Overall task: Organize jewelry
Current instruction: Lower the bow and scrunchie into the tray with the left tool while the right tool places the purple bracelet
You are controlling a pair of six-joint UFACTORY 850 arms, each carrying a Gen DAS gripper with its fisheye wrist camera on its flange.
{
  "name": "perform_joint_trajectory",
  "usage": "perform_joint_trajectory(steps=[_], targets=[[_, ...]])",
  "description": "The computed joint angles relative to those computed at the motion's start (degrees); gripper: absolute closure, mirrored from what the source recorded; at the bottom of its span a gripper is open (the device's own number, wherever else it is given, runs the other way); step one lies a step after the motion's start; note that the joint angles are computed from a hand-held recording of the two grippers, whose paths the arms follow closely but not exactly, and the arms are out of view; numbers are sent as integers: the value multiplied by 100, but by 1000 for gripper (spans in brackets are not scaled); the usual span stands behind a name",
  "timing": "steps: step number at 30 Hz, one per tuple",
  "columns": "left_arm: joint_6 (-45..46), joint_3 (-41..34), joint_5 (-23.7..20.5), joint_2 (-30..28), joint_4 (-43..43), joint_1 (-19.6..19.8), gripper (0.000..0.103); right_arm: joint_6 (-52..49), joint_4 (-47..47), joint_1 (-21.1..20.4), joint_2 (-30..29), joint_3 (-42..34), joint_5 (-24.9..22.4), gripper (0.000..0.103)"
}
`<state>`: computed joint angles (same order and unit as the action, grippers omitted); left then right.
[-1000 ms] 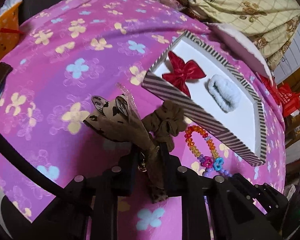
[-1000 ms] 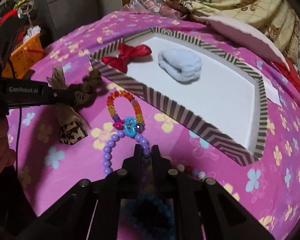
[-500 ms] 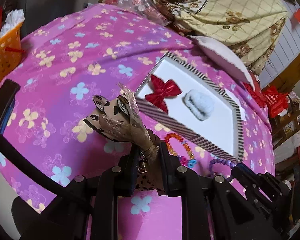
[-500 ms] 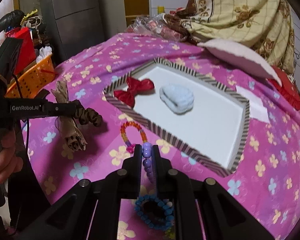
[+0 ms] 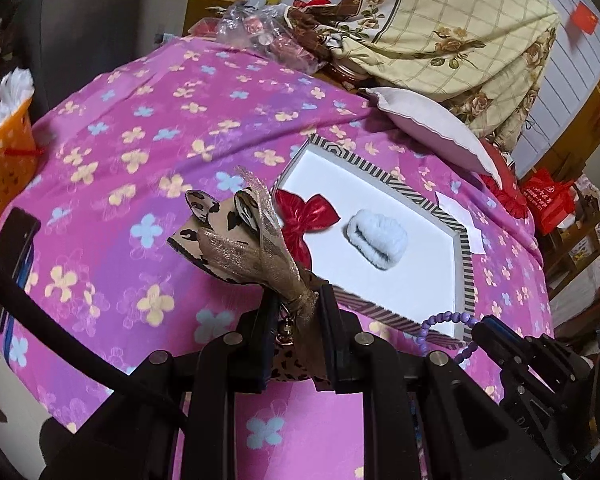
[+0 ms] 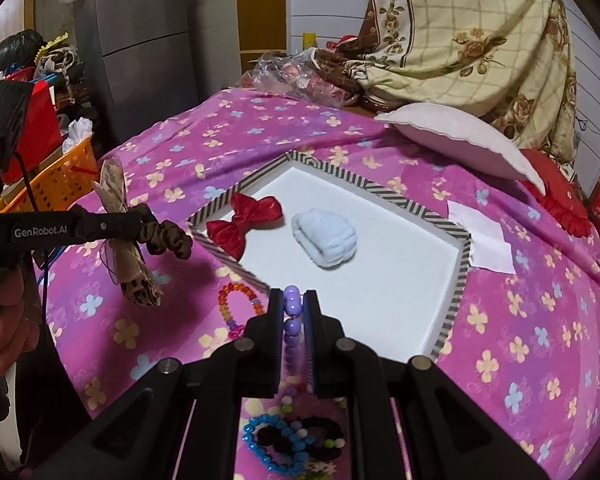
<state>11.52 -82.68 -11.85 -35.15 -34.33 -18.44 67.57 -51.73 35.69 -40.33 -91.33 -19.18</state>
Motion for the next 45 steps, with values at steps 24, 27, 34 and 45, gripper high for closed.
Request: perform_joint_trajectory(steps=[24,27,34,45], targets=[[-2966,-2146,-688,-1358,3295,-140,63,-2200,1998,-369,-1161,-1731,-340,93],[-2991,-2347,-759,-1502,3363,-148,63,-2544,2308,-372,-1369,-2043,-402,93],[-2532,-2762,-843,-1773,2873,-114,63,-3185,2995,-407,-1758,-2603,-505,93],[-2170,-3301,-1135,-2305,2463,-176,62,-3370,3742,-632,-1823,-2313,-440,93]])
